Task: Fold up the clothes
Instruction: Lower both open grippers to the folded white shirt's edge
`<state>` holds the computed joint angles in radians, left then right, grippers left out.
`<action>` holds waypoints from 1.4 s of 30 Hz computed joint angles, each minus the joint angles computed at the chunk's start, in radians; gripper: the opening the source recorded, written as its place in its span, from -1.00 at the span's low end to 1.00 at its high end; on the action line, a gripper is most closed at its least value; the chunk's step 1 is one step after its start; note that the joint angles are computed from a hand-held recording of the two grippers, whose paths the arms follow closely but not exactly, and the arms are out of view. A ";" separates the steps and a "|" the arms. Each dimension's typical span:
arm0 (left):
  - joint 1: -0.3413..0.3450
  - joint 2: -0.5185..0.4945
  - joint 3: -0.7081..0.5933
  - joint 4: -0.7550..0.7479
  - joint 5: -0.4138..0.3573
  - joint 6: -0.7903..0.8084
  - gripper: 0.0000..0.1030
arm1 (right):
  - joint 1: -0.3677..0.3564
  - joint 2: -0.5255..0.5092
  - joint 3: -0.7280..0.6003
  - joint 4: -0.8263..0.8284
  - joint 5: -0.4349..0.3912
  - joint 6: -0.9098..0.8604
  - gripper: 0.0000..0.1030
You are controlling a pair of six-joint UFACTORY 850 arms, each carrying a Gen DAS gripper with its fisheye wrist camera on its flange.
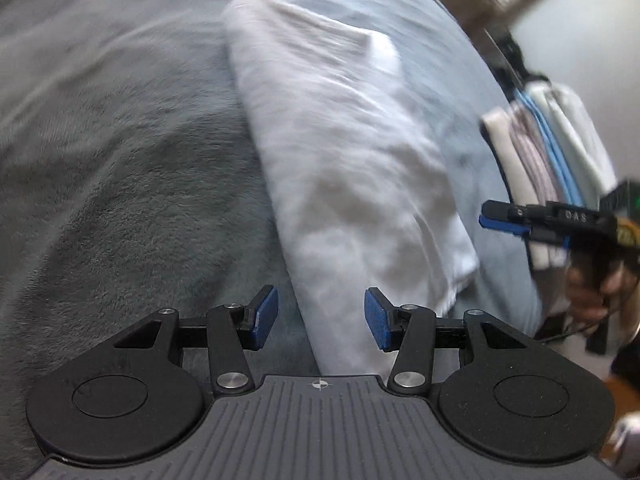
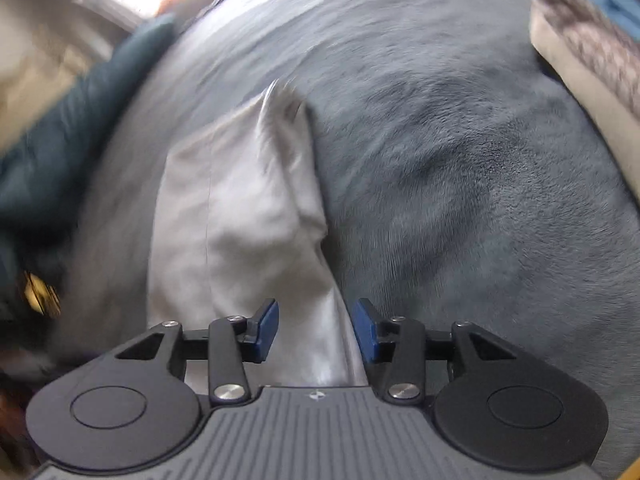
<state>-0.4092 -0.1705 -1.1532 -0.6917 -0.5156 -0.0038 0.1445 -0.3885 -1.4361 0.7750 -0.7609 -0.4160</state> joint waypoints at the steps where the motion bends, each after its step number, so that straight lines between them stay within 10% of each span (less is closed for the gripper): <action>1: 0.004 -0.010 -0.004 0.000 -0.003 -0.018 -0.08 | -0.002 -0.014 -0.014 0.028 0.001 -0.007 -0.11; 15: 0.019 -0.040 0.040 -0.321 -0.114 0.189 -0.16 | 0.085 -0.080 -0.129 0.099 -0.132 -0.333 -0.48; 20: 0.028 -0.045 0.046 -0.368 -0.123 0.177 -0.16 | 0.130 -0.106 -0.169 0.035 -0.055 -0.417 -0.48; 26: 0.019 -0.040 0.050 -0.334 -0.106 0.156 -0.25 | 0.165 -0.266 -0.370 0.073 -0.119 -0.539 -0.50; 34: 0.017 -0.017 0.078 -0.360 -0.089 0.179 -0.23 | 0.106 -0.400 -0.521 -0.012 -0.179 -0.279 -0.54; 42: 0.032 0.027 0.071 -0.191 -0.081 0.039 -0.18 | 0.062 -0.273 -0.423 0.055 -0.177 -0.381 -0.43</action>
<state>-0.3773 -0.1439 -1.0826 -0.8832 -0.5965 0.0352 0.2062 -0.6613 -1.8588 0.8295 -0.9374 -0.7965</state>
